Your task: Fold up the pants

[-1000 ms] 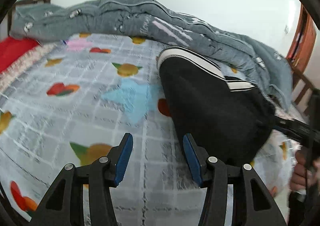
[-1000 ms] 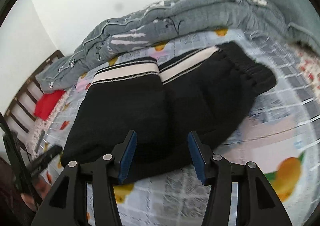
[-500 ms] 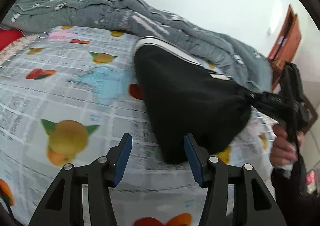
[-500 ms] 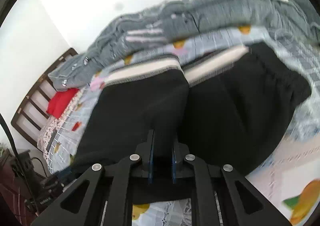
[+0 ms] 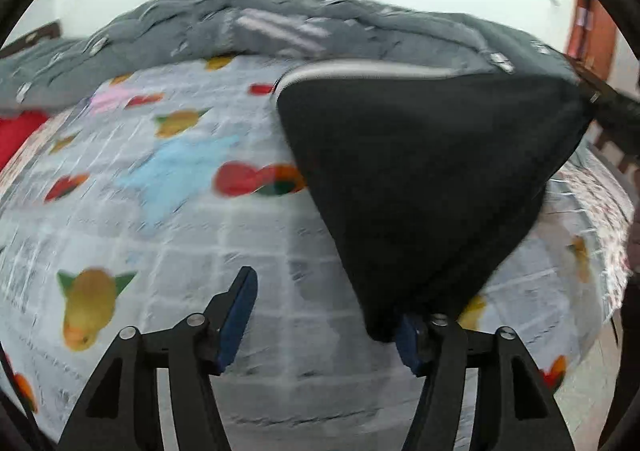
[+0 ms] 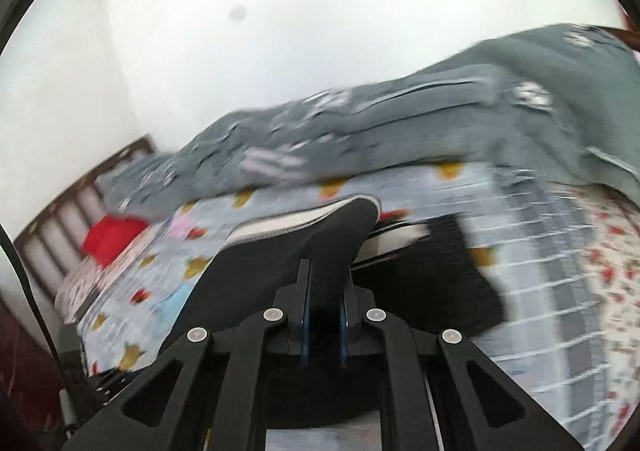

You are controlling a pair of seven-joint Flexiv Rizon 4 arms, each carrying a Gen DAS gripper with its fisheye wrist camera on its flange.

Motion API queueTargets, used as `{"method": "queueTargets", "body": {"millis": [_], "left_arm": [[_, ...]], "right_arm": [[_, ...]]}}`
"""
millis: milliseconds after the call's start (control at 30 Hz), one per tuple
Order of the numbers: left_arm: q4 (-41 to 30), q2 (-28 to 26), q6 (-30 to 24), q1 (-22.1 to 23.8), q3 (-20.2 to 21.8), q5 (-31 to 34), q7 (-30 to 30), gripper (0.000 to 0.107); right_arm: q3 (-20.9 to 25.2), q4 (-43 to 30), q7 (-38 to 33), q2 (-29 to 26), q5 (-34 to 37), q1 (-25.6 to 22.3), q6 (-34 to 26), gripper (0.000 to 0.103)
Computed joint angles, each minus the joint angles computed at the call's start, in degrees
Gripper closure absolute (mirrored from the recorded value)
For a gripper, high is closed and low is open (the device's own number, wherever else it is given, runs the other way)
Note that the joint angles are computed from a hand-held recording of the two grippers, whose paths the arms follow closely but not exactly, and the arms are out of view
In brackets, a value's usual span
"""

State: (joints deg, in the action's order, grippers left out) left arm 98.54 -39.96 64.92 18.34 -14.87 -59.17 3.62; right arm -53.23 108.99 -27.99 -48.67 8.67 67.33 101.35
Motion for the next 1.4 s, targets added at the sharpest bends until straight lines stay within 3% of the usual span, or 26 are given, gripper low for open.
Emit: {"method": "queueTargets", "body": {"millis": [67, 167, 200, 300, 433, 500, 633, 800, 967, 1100, 1167, 1233, 1400], "left_arm": [[1.8, 1.1, 0.8, 0.3, -1.9, -2.3, 4.4, 0.037], [2.4, 1.3, 1.4, -1.5, -1.2, -2.5, 4.7, 0.037], [2.4, 1.3, 1.2, -1.8, -0.7, -2.2, 3.8, 0.037], [1.5, 0.7, -0.5, -2.6, 1.1, 0.4, -0.1, 0.037], [1.5, 1.0, -1.6, -1.8, 1.1, 1.4, -0.7, 0.037], [1.9, 1.5, -2.9, -0.8, 0.7, 1.1, 0.4, 0.037], [1.6, 2.7, -14.2, 3.3, 0.3, -2.1, 5.0, 0.039], [-0.4, 2.4, -14.6, 0.5, 2.7, -3.0, 4.5, 0.037], [-2.4, 2.9, -19.8, 0.0, 2.4, -6.6, 3.2, 0.037], [-3.7, 1.0, -13.9, -4.1, 4.6, -3.0, -0.5, 0.037], [-4.5, -1.2, -11.5, -6.0, 6.6, 3.5, -3.9, 0.041], [-4.9, -2.3, -13.7, -4.9, 6.3, 7.2, -4.9, 0.041], [-7.6, -3.4, -20.1, -0.9, 3.4, 7.6, -7.6, 0.041]], "right_arm": [[-0.3, 2.6, 0.6, 0.1, 0.3, 0.1, -2.5, 0.093], [5.3, 3.0, 2.1, 0.7, -2.9, -4.3, -8.3, 0.093], [6.4, 3.2, 2.8, 0.1, -3.4, -5.0, -7.8, 0.092], [5.2, 4.5, 5.1, -1.0, -4.6, -3.8, -6.0, 0.091], [4.2, 4.5, 6.9, -0.8, -7.1, -3.3, -7.8, 0.089], [2.9, 5.0, 7.5, -0.3, -8.8, -2.2, -9.4, 0.085], [-3.6, 7.5, 9.4, -0.5, -10.9, 2.9, -11.2, 0.084], [-8.5, 7.6, 9.5, -1.6, -11.4, 5.8, -11.8, 0.082], [-6.3, 5.3, 8.2, -1.7, -13.5, 3.7, -13.0, 0.082], [0.8, 3.0, 8.4, -0.1, -16.9, -1.5, -17.8, 0.078], [-0.5, 4.6, 10.2, -1.4, -17.7, -0.4, -15.2, 0.077], [0.5, 4.8, 10.3, -0.2, -18.8, -0.9, -15.7, 0.076], [0.7, 5.5, 9.0, 2.5, -22.9, -2.0, -15.2, 0.073]]}}
